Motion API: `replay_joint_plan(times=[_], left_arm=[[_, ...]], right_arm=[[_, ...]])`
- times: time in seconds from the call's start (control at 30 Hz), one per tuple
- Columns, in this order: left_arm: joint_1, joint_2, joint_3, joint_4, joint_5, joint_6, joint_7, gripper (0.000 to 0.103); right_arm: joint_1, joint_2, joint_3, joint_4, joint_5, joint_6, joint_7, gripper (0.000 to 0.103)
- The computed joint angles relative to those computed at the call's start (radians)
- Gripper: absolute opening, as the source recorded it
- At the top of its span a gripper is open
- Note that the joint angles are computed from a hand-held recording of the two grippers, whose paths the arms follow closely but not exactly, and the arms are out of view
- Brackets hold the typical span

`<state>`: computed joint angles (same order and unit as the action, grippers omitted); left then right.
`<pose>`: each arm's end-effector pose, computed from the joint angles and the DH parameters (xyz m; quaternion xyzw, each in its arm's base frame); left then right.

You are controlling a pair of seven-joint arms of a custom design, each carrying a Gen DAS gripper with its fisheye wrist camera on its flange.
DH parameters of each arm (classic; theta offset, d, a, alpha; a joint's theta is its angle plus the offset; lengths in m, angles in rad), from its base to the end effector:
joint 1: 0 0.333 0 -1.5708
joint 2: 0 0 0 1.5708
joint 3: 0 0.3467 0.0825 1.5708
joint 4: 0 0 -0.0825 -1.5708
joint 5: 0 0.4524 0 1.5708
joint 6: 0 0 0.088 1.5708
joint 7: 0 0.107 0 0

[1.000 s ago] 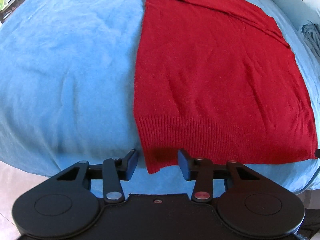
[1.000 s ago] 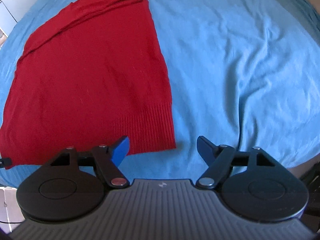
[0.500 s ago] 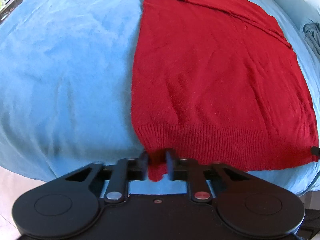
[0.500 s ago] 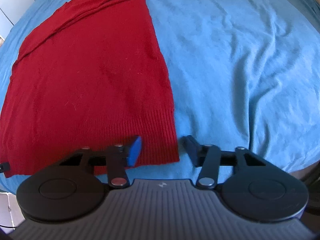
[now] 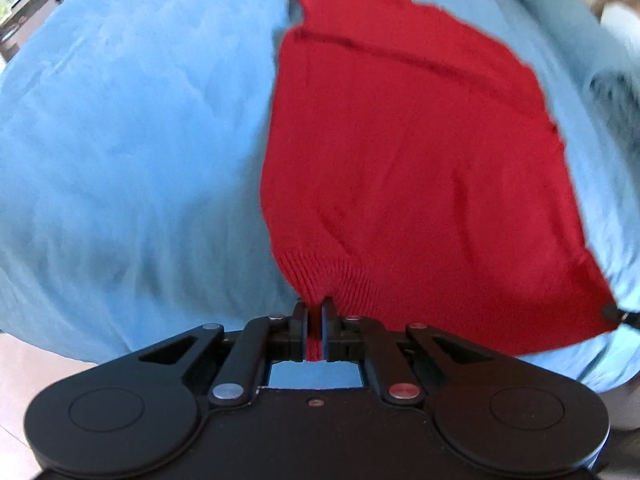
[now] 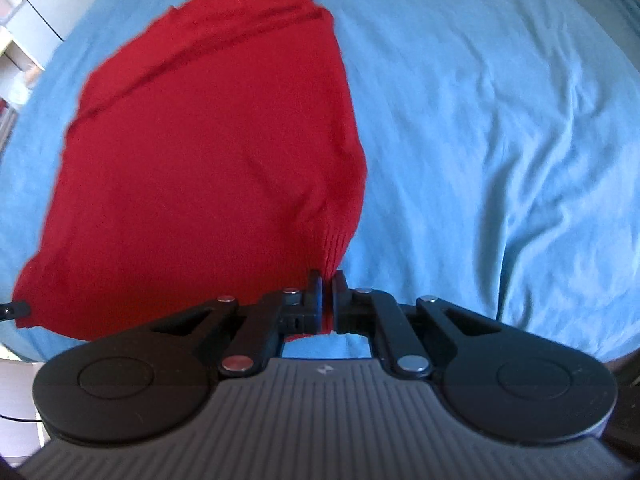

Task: Fold small clothes
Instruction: 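Grasp the hem with both grippers and lift it toward the collar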

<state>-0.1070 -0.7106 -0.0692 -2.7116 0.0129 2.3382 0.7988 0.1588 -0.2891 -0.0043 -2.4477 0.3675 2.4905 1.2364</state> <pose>0.3946 -0.0692 0.4635 -0.8711 0.4609 -0.1500 0.0787 0.5144 0.0782 0.4338 -0.7667 0.6065 -0.0389 0.2068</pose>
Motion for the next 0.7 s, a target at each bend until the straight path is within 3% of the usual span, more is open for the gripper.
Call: replay_joint_plan(times=[0.2,0.4,0.5,0.7], left_arm=[[0.030,0.018,0.009,0.131,0.014,-0.012,-0.008,0.006],[0.100,0.119,0.009,0.261,0.078,0.087,-0.030,0.006],[0.154,0.222,0.002,0.343,0.142,0.165,-0.054,0.006],[0.242,0.510,-0.008,0.551,0.295,0.328,-0.112,0.005]], right_arm=[[0.019,0.004,-0.033,0.138,0.112,-0.087,-0.054,0.020],[0.032,0.127,-0.043,0.353,0.274,-0.093,-0.117,0.020],[0.025,0.257,-0.033,0.515,0.351,-0.103,-0.128,0.019],[0.000,0.597,0.028,0.925,0.301,-0.117,0.037,0.019]])
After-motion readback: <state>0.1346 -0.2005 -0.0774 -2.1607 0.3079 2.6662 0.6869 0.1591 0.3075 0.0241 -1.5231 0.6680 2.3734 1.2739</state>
